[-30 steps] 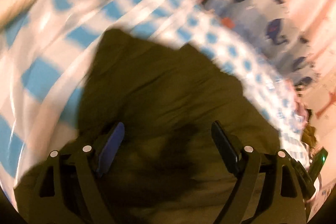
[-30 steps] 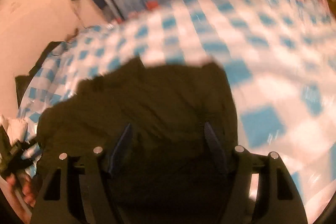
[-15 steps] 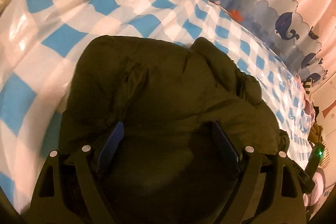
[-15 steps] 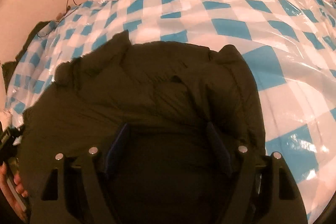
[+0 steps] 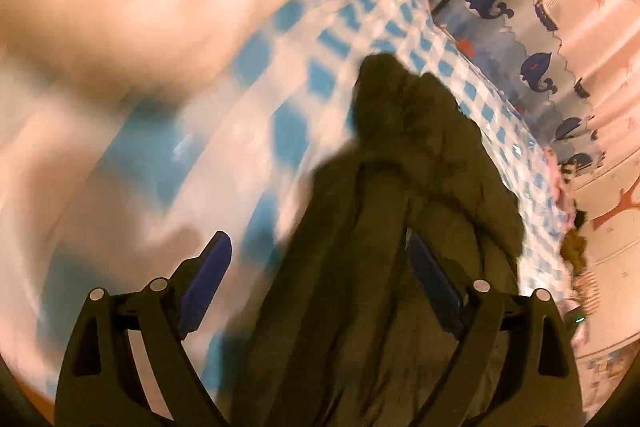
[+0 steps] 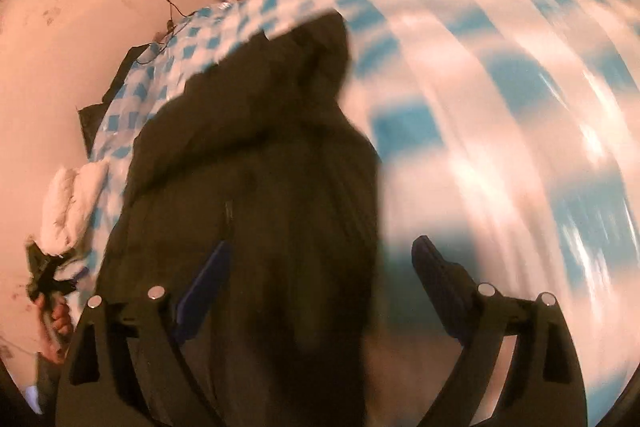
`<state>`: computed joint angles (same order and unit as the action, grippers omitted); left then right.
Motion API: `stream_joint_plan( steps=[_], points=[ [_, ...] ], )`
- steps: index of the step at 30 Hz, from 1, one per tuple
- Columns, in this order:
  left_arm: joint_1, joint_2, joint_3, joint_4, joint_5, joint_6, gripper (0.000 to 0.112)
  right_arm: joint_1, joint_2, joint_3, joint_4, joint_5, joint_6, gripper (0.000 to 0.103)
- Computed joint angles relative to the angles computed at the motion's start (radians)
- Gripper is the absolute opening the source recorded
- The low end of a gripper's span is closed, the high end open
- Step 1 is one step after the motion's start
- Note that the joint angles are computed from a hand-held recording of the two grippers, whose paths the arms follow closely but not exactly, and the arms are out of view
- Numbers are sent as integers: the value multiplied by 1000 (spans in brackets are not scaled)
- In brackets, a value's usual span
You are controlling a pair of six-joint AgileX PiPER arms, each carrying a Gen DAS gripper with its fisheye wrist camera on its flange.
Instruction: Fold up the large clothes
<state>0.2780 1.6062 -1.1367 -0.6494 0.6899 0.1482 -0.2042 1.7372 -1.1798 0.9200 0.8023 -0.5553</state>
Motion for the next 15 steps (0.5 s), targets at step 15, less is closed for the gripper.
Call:
stream_joint_plan(
  steps=[15],
  points=[
    [71,-127,513,-445,98,497,88,-221,-180,367,195,381,-270,90]
  ],
)
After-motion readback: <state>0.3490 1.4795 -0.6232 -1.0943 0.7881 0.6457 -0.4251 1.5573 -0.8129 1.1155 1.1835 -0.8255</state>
